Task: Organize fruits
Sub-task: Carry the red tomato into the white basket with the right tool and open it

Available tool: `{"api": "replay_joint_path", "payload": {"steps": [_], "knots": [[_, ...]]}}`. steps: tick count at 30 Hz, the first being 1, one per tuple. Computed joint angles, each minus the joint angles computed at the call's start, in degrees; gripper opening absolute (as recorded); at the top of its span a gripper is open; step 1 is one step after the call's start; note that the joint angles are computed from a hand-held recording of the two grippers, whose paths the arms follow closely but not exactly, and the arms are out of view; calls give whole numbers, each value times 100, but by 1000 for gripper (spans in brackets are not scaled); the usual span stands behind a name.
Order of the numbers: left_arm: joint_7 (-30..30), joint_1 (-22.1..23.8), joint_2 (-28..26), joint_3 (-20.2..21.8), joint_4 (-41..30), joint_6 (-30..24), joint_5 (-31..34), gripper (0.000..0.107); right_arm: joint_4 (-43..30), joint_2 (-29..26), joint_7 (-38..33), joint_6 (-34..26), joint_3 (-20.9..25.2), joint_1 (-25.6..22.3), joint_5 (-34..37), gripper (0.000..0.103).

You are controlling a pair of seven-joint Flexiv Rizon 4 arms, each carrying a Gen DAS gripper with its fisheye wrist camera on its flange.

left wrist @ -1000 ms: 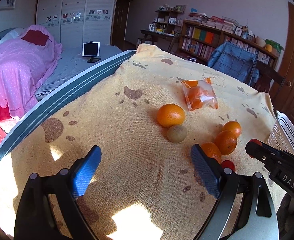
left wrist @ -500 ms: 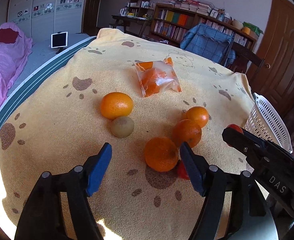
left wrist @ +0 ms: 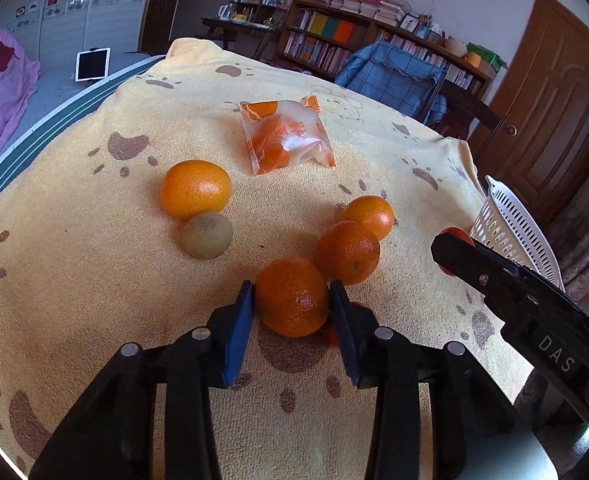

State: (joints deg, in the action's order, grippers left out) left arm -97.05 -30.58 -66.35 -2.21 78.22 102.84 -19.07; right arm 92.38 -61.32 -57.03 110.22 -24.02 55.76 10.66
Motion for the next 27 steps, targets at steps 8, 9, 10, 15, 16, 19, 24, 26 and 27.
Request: {"api": "replay_joint_path", "payload": {"steps": [8, 9, 10, 15, 16, 19, 24, 26, 27], "knots": [[-93, -167, 11, 204, 135, 433, -199, 39, 124, -106, 49, 122, -598, 466, 483, 28], [-59, -190, 9, 227, 128, 436, -221, 39, 150, -112, 53, 157, -671, 519, 555, 28], [-34, -229, 5, 271, 119, 430, -265, 39, 184, -118, 55, 194, -759, 587, 645, 28], [17, -262, 3, 282, 142, 492, -414, 39, 359, -113, 66, 305, -1138, 841, 1109, 28], [20, -273, 3, 290, 151, 503, -445, 39, 398, -104, 80, 320, -1197, 872, 1197, 28], [43, -299, -4, 312, 153, 519, -517, 39, 521, -58, 144, 386, -1322, 915, 1448, 28], [87, -343, -4, 348, 173, 554, -607, 39, 747, -41, 343, 351, -1591, 1014, 1792, 28], [103, -362, -6, 369, 172, 555, -648, 39, 855, -17, 460, 352, -1642, 1021, 1869, 28], [108, -375, -10, 382, 168, 557, -670, 39, 907, -5, 517, 365, -1654, 1013, 1895, 28]]}}
